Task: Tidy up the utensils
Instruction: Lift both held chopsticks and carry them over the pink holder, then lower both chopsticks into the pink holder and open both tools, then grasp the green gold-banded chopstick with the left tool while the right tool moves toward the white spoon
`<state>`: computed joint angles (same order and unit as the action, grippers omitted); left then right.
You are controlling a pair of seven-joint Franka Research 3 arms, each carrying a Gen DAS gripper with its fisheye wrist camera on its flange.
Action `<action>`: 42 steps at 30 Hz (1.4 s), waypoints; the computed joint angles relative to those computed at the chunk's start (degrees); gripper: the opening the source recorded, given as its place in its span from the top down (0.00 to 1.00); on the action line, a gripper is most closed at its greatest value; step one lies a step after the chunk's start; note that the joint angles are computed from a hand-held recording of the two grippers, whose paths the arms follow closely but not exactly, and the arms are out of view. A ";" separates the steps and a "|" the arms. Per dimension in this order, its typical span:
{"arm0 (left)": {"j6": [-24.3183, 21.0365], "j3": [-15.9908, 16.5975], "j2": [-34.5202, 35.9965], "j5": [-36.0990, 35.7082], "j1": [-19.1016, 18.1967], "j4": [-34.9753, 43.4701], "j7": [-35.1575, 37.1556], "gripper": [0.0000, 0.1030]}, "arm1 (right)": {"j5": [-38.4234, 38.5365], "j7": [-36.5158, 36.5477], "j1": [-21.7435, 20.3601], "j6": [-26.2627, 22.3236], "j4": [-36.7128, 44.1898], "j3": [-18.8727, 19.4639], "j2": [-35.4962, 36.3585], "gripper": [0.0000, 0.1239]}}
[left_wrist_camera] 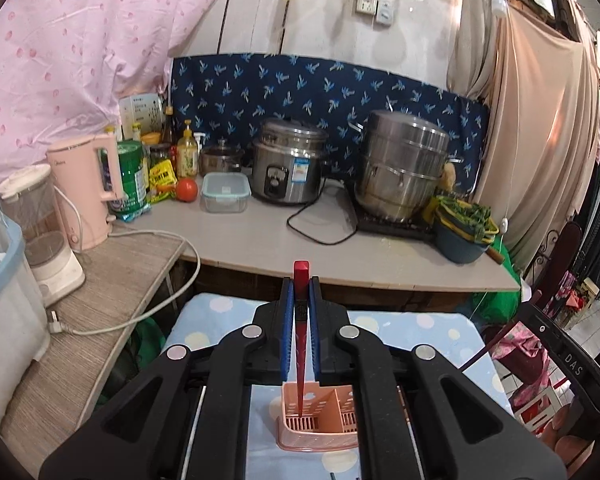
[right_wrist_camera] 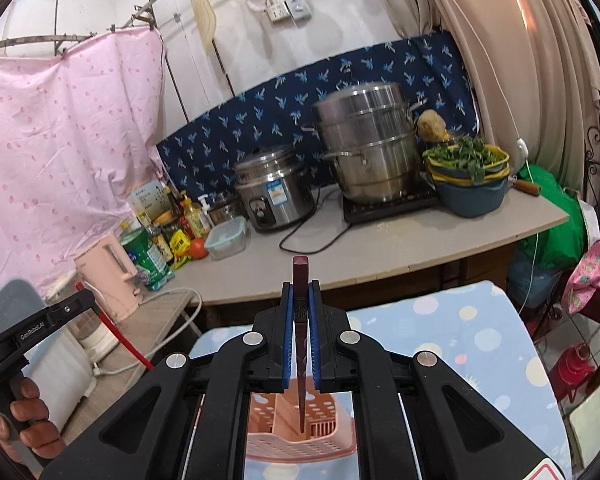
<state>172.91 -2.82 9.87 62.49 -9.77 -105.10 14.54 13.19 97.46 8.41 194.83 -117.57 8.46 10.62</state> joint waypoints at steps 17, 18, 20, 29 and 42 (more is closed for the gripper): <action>-0.57 0.75 -2.65 4.57 -0.18 -4.57 -7.03 0.61 | 11.12 -9.77 9.30 2.09 -3.61 -7.61 -1.16 0.70; -0.77 0.28 -3.33 5.10 0.19 -5.26 -7.45 0.61 | 11.85 -10.65 9.71 2.23 -4.34 -7.70 -1.86 0.70; -0.64 -0.60 -4.82 6.35 1.03 -6.82 -8.55 0.56 | 13.54 -12.61 10.57 2.58 -6.14 -7.74 -3.55 0.69; -1.55 -5.35 -12.91 12.40 4.43 -16.00 -13.49 0.51 | 7.84 -6.59 8.74 4.10 -18.19 -4.46 -12.39 0.64; -0.66 -10.06 -20.84 14.27 7.66 -29.82 -17.50 0.51 | 19.39 -13.66 8.88 5.92 -32.68 1.83 -20.31 0.64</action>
